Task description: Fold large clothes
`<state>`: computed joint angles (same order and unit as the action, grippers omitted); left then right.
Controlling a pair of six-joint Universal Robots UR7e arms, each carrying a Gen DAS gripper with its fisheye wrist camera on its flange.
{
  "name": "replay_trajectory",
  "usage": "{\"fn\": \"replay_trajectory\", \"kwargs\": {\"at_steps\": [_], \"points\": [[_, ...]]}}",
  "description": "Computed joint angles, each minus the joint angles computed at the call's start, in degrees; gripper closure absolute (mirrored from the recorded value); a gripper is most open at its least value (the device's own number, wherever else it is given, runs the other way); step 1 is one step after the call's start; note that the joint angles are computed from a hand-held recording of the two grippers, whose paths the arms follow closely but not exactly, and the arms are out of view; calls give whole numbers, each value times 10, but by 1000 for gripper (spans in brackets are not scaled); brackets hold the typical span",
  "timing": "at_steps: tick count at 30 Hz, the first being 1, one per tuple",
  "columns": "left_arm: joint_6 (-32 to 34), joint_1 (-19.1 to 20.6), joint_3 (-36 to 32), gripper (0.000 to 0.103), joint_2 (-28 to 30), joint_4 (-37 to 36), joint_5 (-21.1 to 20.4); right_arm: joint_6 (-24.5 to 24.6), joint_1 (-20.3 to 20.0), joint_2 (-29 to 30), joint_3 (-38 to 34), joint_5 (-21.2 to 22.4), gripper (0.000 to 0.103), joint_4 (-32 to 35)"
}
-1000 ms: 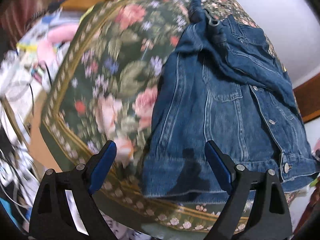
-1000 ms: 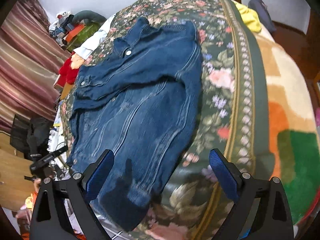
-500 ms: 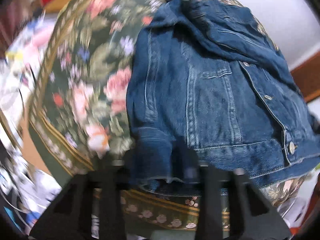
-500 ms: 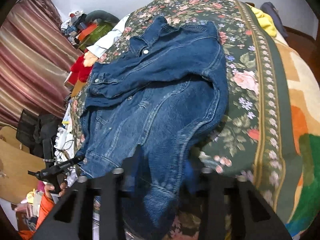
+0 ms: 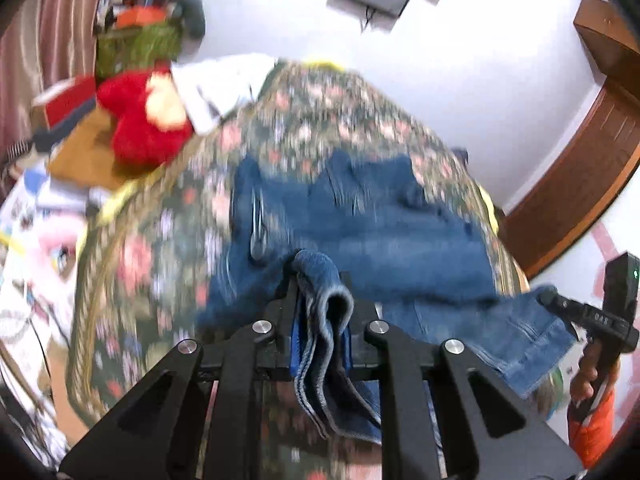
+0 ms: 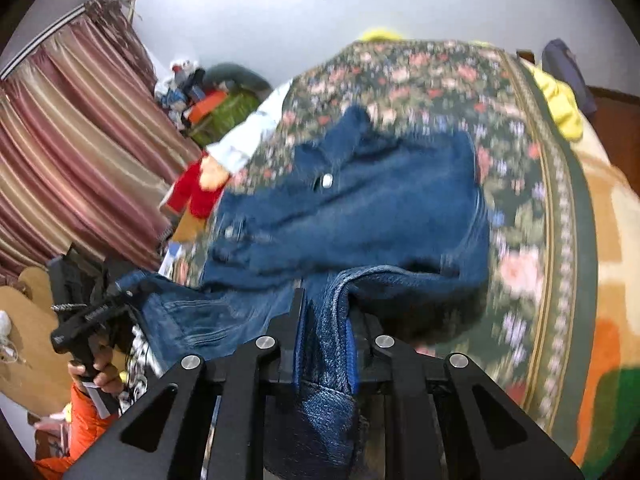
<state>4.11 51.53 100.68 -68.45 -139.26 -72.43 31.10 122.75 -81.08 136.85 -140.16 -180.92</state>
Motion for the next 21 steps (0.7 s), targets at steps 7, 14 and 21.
{"fn": "replay_trajectory", "kwargs": {"at_steps": [7,14,21], "points": [[-25,18,-150,89,133,-32,46,-81,-91,-16,-45,11,91,-69],[-49,45,-280,89,267,17,128,-100,-218,5,-113,51,91,-33],[-4,61,-300,84,335,8,221,-109,-286,15,-134,-2,91,17]]}}
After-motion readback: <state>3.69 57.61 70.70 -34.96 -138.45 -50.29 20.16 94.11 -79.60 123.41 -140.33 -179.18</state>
